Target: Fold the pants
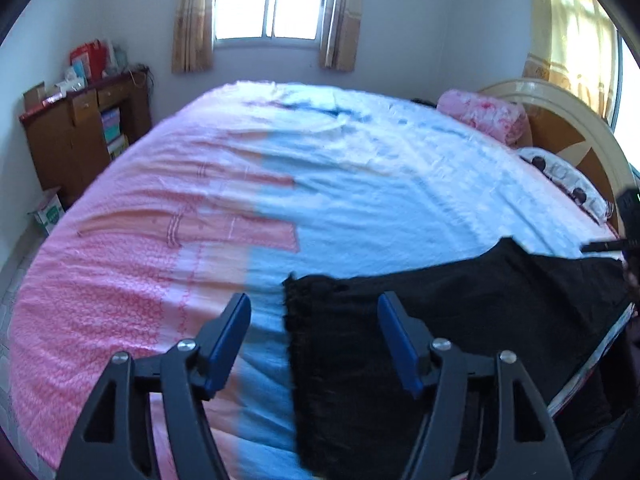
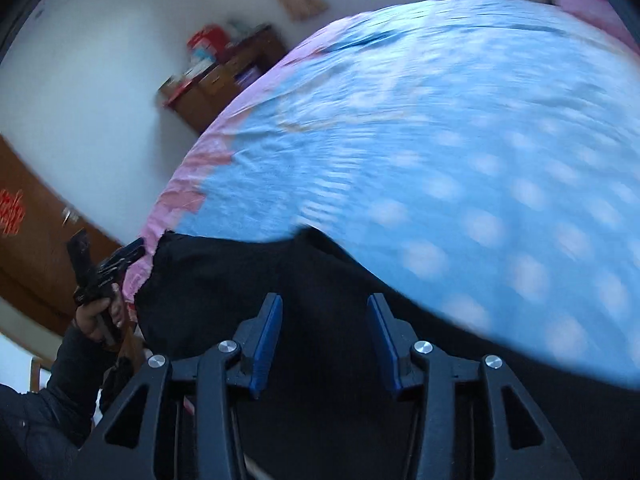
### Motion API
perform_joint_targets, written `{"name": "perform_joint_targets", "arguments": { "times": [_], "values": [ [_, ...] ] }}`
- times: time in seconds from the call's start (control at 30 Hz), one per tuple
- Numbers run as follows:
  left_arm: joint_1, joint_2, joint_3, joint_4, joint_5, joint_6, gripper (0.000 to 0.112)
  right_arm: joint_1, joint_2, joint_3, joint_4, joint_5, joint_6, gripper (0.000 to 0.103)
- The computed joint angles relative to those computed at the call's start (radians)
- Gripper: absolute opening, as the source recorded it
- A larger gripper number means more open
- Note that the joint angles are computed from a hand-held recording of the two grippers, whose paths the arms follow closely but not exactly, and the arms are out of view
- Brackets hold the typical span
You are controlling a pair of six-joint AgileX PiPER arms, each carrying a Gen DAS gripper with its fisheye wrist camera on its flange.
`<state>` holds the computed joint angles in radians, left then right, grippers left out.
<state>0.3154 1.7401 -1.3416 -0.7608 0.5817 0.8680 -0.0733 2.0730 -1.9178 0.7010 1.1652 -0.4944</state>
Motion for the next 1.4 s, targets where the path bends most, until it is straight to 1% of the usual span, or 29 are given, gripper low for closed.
{"name": "perform_joint_targets", "arguments": {
  "times": [0.07,0.1,0.13,0.2,0.27,0.3,0.37,0.43,0.5,0.57,0.6,0.7,0.73,0.77,0.8,0.83,0.9,1.0,1.03,1.07,1.1,1.13,1.2,1.27,1.33,1.4],
  "values": [
    [-0.038,-0.045,0.032,-0.053,0.001,0.049,0.072,-0.112,-0.141,0.2,0.019,-0.052,-0.055,0.046],
    [-0.075,-0.067,0.048,-0.08,-0.004,0.07,0.076,-0.175,-0.202,0.286,0.03,-0.08,-0.076,0.046],
    [-0.125,-0.077,0.059,-0.104,-0.009,0.086,0.08,-0.25,-0.258,0.36,0.039,-0.099,-0.09,0.046],
    [-0.218,-0.063,0.05,-0.148,0.015,0.113,0.081,-0.42,-0.344,0.466,0.043,-0.114,-0.08,0.046],
    [-0.326,-0.026,0.025,-0.165,0.03,0.126,0.081,-0.56,-0.388,0.518,0.055,-0.118,-0.075,0.046],
    [-0.391,0.012,-0.004,-0.187,0.046,0.14,0.081,-0.646,-0.414,0.546,0.061,-0.127,-0.083,0.046],
    [-0.509,0.094,-0.074,-0.18,0.063,0.125,0.081,-0.76,-0.431,0.564,0.06,-0.142,-0.078,0.046],
    [-0.589,0.147,-0.121,-0.169,0.059,0.108,0.081,-0.854,-0.414,0.558,0.081,-0.14,-0.049,0.046],
    [-0.647,0.247,-0.22,-0.131,0.091,0.064,0.081,-0.915,-0.372,0.543,0.135,-0.125,-0.04,0.046],
    [-0.682,0.3,-0.272,-0.088,0.091,0.019,0.081,-0.936,-0.312,0.505,0.18,-0.11,-0.019,0.046],
    [-0.697,0.305,-0.27,-0.08,0.087,0.0,0.081,-0.94,-0.28,0.482,0.207,-0.097,-0.017,0.046],
    [-0.704,0.343,-0.28,-0.072,0.12,-0.031,0.081,-0.932,-0.237,0.448,0.244,-0.094,-0.008,0.046],
    [-0.709,0.333,-0.248,-0.086,0.103,-0.009,0.081,-0.929,-0.231,0.442,0.236,-0.116,-0.011,0.042],
    [-0.705,0.315,-0.204,-0.135,0.075,0.053,0.081,-0.913,-0.225,0.429,0.215,-0.146,0.006,0.031],
    [-0.705,0.307,-0.187,-0.149,0.067,0.075,0.081,-0.895,-0.205,0.399,0.189,-0.162,0.023,0.005],
    [-0.707,0.308,-0.188,-0.144,0.066,0.071,0.081,-0.888,-0.199,0.387,0.191,-0.166,0.026,0.005],
    [-0.703,0.306,-0.194,-0.139,0.083,0.059,0.081,-0.895,-0.185,0.343,0.245,-0.128,-0.023,0.005],
    [-0.701,0.323,-0.216,-0.145,0.095,0.057,0.081,-0.927,-0.256,0.368,0.444,-0.066,-0.234,0.005],
    [-0.7,0.323,-0.211,-0.154,0.091,0.068,0.081,-0.944,-0.286,0.393,0.494,-0.047,-0.301,0.005],
    [-0.7,0.323,-0.208,-0.16,0.088,0.076,0.081,-0.956,-0.315,0.425,0.513,-0.046,-0.349,0.005],
    [-0.701,0.321,-0.203,-0.168,0.083,0.086,0.081,-0.969,-0.325,0.443,0.509,-0.042,-0.373,0.005],
    [-0.701,0.325,-0.203,-0.174,0.081,0.094,0.082,-0.979,-0.309,0.444,0.465,-0.033,-0.356,0.005],
    [-0.7,0.327,-0.202,-0.184,0.084,0.109,0.083,-0.993,-0.24,0.441,0.351,-0.048,-0.277,0.005],
    [-0.702,0.329,-0.213,-0.164,0.092,0.093,0.083,-1.015,-0.185,0.456,0.291,-0.061,-0.221,0.005],
    [-0.7,0.332,-0.224,-0.147,0.105,0.079,0.083,-1.049,-0.171,0.49,0.324,-0.034,-0.244,0.005],
    [-0.7,0.334,-0.233,-0.142,0.117,0.075,0.085,-1.048,-0.187,0.515,0.334,-0.052,-0.26,0.005]
  ]
}}
